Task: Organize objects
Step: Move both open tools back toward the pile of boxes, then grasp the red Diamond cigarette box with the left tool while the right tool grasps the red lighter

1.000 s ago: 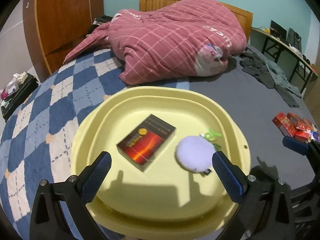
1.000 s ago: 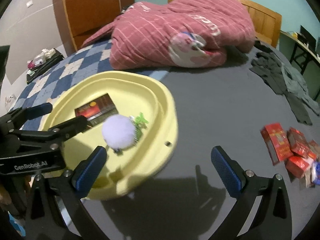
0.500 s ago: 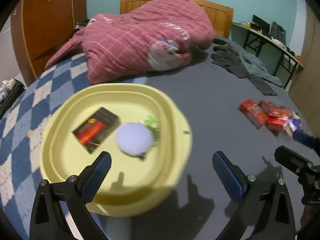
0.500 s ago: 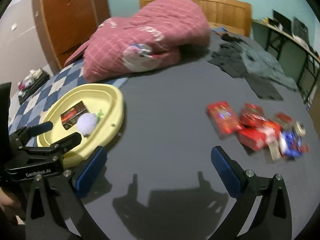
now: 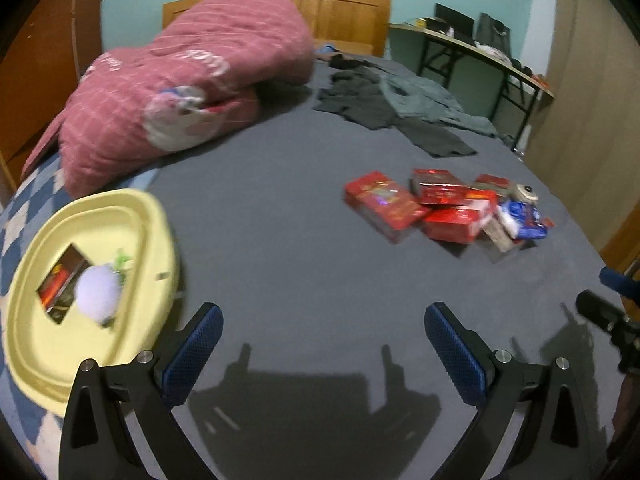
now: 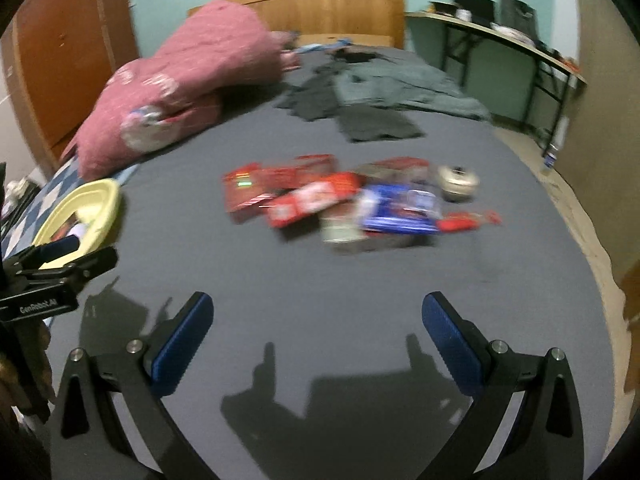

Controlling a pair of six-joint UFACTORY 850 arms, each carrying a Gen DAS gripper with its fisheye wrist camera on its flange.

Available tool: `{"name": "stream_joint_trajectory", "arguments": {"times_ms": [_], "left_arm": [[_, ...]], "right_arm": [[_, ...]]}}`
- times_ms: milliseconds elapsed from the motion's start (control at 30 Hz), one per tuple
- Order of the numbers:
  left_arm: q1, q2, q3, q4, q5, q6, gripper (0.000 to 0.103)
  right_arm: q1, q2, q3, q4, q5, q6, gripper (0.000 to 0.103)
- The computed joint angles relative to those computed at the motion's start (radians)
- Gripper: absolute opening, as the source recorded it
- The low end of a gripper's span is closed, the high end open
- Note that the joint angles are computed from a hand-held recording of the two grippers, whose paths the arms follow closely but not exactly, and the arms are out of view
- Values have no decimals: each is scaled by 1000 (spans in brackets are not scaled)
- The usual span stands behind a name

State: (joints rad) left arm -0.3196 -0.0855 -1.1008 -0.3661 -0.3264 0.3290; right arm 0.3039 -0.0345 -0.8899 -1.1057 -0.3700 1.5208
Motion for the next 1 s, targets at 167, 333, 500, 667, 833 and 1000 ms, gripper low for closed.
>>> {"name": "stream_joint_trajectory", "arguments": {"times_ms": [167,333,500,667,833,1000], "left_arm": [[-49,-65,-60,36,9,-55,103],[-91,-140,-122,173,34,-188,103],[-111,-214,-182,285,37,-308,103],[-120,-300,-264,394,17,-420,103],[-125,-373,-326,567,21,-623,103],[-132,-470,-432,555,-10,-664,103]], "right_arm": [[-120,85,74,-24,19,1,103],[-219,107,95,-98,51,21,103],[-279,47,73,-216,102,77,103],[-293,-53,21,-312,120,73,103],[-310,-124,-14,-387,159,126,103],[-314,-143,-29,-374,184,105,103]]}}
